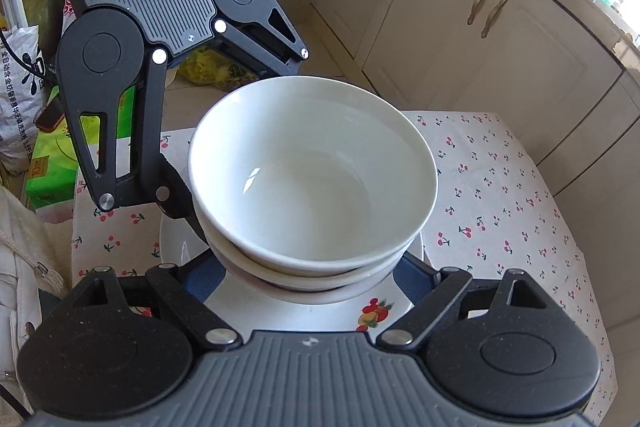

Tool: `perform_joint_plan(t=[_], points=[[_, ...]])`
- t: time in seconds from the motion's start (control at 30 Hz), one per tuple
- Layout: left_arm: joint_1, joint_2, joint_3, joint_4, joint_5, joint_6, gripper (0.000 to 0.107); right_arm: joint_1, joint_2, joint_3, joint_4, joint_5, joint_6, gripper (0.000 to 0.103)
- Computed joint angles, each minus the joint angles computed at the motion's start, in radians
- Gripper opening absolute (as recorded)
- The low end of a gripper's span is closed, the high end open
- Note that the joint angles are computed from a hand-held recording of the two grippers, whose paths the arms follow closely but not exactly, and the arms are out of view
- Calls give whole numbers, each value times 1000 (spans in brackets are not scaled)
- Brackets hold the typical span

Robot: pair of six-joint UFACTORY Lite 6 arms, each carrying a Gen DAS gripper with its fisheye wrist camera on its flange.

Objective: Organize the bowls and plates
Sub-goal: 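Lower the bowl stack onto the white plate stack with both tools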

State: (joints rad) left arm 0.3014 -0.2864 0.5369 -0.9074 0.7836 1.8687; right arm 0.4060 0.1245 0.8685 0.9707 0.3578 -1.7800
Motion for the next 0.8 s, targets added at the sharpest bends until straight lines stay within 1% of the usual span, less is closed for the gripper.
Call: perform_joint_plan(t=[0.2, 0.33, 0.5, 0.57, 0.8], points=[[-4, 49, 25, -7, -12, 7, 77, -8, 48, 33, 38, 4, -30, 93], [-10, 73, 40, 2, -18, -2, 77, -25, 30, 4, 76, 21, -70, 93], [-24, 118, 62, -8, -38, -2, 77, -34, 56, 17, 107, 27, -94, 93], [-27, 117, 61, -8, -39, -8, 77, -36, 63, 20, 115, 29, -98, 93], [-9, 117, 43, -51, -38, 59, 77, -55, 85, 27, 167, 44, -131, 93]])
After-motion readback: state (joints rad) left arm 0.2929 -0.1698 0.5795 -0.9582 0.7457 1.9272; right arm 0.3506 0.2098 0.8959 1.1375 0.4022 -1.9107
